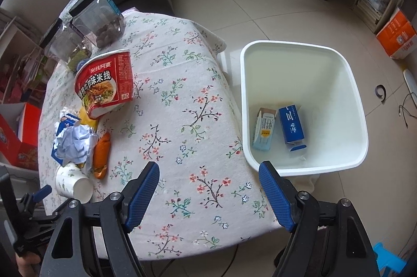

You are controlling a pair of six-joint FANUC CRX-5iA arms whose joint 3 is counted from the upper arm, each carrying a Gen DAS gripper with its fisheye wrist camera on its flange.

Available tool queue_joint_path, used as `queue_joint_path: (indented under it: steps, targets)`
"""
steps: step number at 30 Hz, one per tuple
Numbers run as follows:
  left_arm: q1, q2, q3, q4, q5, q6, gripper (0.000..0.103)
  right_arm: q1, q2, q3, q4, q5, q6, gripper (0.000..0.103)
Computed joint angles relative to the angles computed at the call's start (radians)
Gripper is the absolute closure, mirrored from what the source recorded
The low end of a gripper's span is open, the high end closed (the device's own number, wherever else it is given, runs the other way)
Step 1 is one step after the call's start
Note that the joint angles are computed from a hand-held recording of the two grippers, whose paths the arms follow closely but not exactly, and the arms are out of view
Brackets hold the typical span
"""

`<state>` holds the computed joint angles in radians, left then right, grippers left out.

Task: Collect trash
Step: 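Grasp the white paper cup with the left gripper, then grasp the crumpled foil with the right gripper while the left gripper holds the cup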

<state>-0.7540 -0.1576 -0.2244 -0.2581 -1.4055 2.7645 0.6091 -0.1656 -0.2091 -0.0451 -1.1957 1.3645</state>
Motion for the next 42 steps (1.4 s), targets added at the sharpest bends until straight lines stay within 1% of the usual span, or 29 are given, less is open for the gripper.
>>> queue_joint_path:
  steps: [4, 5, 6, 9, 12, 17, 21, 25, 29, 31, 33, 36, 40, 42]
  targets:
    - [0.009, 0.0, -0.013, 0.002, 0.007, 0.013, 0.001, 0.011, -0.002, -0.004, 0.003, -0.001, -0.004, 0.023]
    - [0.014, -0.01, -0.024, 0.007, 0.018, 0.015, 0.005, 0.015, -0.002, -0.005, 0.003, 0.0, -0.006, 0.023]
    - [0.019, -0.022, -0.036, 0.013, 0.032, 0.015, 0.018, 0.02, -0.002, -0.006, 0.003, 0.0, -0.007, 0.023]
    - [0.034, -0.062, -0.07, 0.03, 0.073, 0.01, 0.019, 0.042, 0.0, -0.006, 0.004, 0.001, -0.013, 0.023]
    - [0.018, -0.097, -0.074, 0.009, 0.076, 0.031, 0.019, 0.072, 0.003, -0.008, 0.005, 0.005, -0.022, 0.023]
    - [-0.03, -0.178, -0.078, -0.055, 0.039, 0.116, 0.019, 0.137, 0.011, -0.012, 0.013, 0.015, -0.047, 0.023]
    - [-0.07, -0.235, -0.085, -0.111, -0.027, 0.2, 0.019, 0.197, 0.023, -0.015, 0.015, 0.029, -0.06, 0.023]
    - [-0.108, -0.28, -0.098, -0.156, -0.106, 0.274, 0.019, 0.276, 0.033, -0.019, 0.014, 0.045, -0.068, 0.023]
    - [-0.129, -0.312, -0.125, -0.17, -0.177, 0.31, 0.019, 0.351, 0.05, -0.012, -0.021, 0.066, -0.048, 0.023]
    - [-0.116, -0.339, -0.149, -0.157, -0.187, 0.312, 0.019, 0.382, 0.067, -0.007, -0.036, 0.077, -0.037, 0.023]
    - [-0.1, -0.369, -0.169, -0.145, -0.18, 0.319, 0.019, 0.407, 0.086, -0.005, -0.042, 0.097, -0.04, 0.023]
    - [-0.098, -0.389, -0.172, -0.155, -0.178, 0.329, 0.019, 0.434, 0.117, 0.0, -0.038, 0.127, -0.06, 0.023]
    - [-0.092, -0.386, -0.165, -0.165, -0.179, 0.312, 0.019, 0.448, 0.156, 0.006, -0.017, 0.15, -0.076, 0.023]
    - [-0.074, -0.395, -0.174, -0.155, -0.169, 0.3, 0.019, 0.441, 0.168, 0.014, -0.024, 0.144, -0.069, 0.023]
